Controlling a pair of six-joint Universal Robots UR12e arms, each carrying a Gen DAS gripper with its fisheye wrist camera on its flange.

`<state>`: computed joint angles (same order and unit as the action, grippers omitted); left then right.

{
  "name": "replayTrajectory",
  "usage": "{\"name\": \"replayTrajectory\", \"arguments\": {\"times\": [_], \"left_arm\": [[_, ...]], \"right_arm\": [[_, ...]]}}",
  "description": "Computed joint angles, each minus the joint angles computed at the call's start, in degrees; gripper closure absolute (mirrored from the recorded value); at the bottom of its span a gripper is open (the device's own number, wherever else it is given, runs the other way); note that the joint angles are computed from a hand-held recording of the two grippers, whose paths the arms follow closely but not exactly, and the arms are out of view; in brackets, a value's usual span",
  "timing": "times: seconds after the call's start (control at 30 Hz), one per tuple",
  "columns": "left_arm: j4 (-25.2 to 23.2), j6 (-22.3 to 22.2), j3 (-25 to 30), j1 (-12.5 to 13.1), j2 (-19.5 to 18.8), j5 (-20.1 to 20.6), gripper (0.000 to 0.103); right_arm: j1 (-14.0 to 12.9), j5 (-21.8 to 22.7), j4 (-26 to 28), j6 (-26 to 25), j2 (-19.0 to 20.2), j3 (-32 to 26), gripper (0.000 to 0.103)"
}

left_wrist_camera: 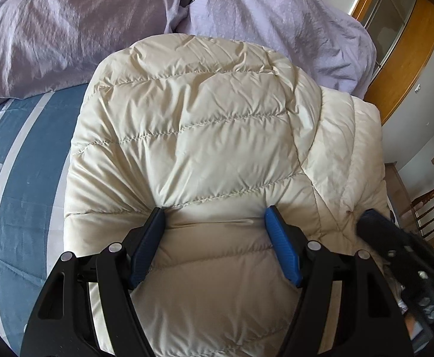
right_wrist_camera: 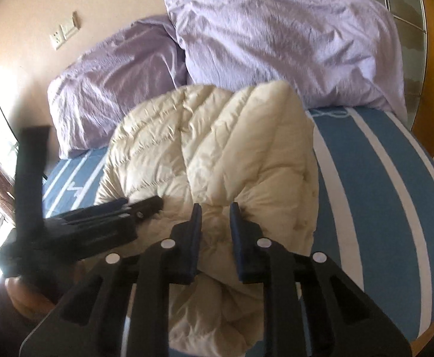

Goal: Fold large clothes

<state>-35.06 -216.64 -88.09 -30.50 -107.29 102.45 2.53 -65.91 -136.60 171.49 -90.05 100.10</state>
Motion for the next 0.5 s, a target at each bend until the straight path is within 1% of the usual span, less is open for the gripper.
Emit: {"name": "replayTrajectory", "arguments": {"times": [0.27,0.43,0.5], "left_arm": [[0.96,0.97,-0.28,0.25,0.17,-0.84,0.033],[2.31,1.14,-0.27,0.56,0.84,-1.85,0.033],[2.84,1.60,-0.12,0.59,1.12,-0.82,0.033]], "right_arm": [[0.27,-2.89,0.37,0.24,0.59,1.54,0.087],[0.25,-3.13,0.18,-0.07,0.92,2.54,0.087],[0.09,-2.77,-0.02,-0.02,0.94,2.91,0.087]]}}
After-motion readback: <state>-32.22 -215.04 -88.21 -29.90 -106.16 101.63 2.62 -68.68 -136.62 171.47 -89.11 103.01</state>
